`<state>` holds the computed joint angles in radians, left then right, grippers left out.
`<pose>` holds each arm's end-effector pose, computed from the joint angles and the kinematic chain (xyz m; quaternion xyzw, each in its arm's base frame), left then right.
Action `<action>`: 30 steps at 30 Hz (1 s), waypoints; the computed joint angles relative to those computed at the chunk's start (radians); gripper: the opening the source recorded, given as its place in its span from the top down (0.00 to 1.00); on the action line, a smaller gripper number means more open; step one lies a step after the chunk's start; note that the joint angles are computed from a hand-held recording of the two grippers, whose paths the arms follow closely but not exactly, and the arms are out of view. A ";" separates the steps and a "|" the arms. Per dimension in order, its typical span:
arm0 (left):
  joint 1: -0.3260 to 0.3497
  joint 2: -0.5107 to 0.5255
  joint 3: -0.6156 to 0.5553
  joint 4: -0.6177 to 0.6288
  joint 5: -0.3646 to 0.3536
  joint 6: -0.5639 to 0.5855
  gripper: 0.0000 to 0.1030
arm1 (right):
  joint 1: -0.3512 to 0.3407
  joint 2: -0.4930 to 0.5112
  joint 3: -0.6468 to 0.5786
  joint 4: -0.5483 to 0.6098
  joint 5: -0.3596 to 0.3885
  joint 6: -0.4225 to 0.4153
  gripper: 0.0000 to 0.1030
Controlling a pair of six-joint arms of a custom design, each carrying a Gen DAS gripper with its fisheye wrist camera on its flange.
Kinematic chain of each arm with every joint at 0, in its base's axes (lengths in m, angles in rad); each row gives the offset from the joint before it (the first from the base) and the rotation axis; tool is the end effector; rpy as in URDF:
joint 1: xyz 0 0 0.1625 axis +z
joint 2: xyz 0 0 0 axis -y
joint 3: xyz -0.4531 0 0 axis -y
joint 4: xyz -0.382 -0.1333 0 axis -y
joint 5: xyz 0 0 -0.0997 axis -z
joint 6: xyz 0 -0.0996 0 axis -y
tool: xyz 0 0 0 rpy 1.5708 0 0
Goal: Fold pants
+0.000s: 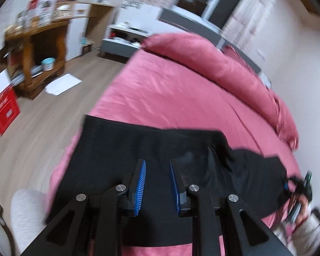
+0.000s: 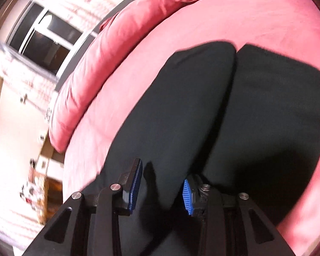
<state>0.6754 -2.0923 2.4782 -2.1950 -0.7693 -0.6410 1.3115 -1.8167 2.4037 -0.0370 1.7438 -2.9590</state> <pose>-0.0603 -0.3108 0.3678 0.0700 0.9127 -0.3479 0.2025 0.0509 -0.2611 0.2541 -0.2317 -0.8389 0.4835 0.0940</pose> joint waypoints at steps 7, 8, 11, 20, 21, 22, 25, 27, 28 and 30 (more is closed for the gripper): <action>0.004 0.194 0.021 -0.141 -0.097 0.093 0.78 | -0.013 0.021 -0.083 0.014 0.039 0.018 0.65; 0.008 0.225 0.022 -0.170 -0.116 0.114 0.78 | -0.031 0.018 -0.090 0.021 0.032 0.022 0.66; 0.026 0.308 0.011 -0.184 -0.148 0.134 0.75 | -0.049 0.021 -0.100 0.028 0.035 0.020 0.85; 0.055 0.454 0.010 -0.209 -0.160 0.121 0.69 | 0.146 0.105 -0.155 0.013 0.259 -0.077 0.90; 0.053 0.454 0.012 -0.209 -0.160 0.122 0.68 | 0.160 0.107 -0.160 0.015 0.272 -0.086 0.90; 0.048 0.454 0.015 -0.209 -0.158 0.119 0.68 | 0.176 0.108 -0.164 0.019 0.290 -0.092 0.90; 0.041 0.450 0.021 -0.206 -0.159 0.111 0.67 | 0.229 0.103 -0.166 0.026 0.357 -0.109 0.90; 0.046 0.442 0.022 -0.206 -0.164 0.115 0.67 | 0.272 0.094 -0.159 0.023 0.414 -0.115 0.90; 0.046 0.436 0.023 -0.205 -0.167 0.113 0.67 | 0.291 0.088 -0.153 0.022 0.439 -0.117 0.90; 0.046 0.426 0.027 -0.206 -0.173 0.111 0.67 | 0.323 0.079 -0.140 0.022 0.486 -0.125 0.90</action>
<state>0.7216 -1.6666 2.5051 -2.4011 -0.9420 -0.5302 1.6345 -1.7377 2.2636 -0.0148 2.2295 -3.0839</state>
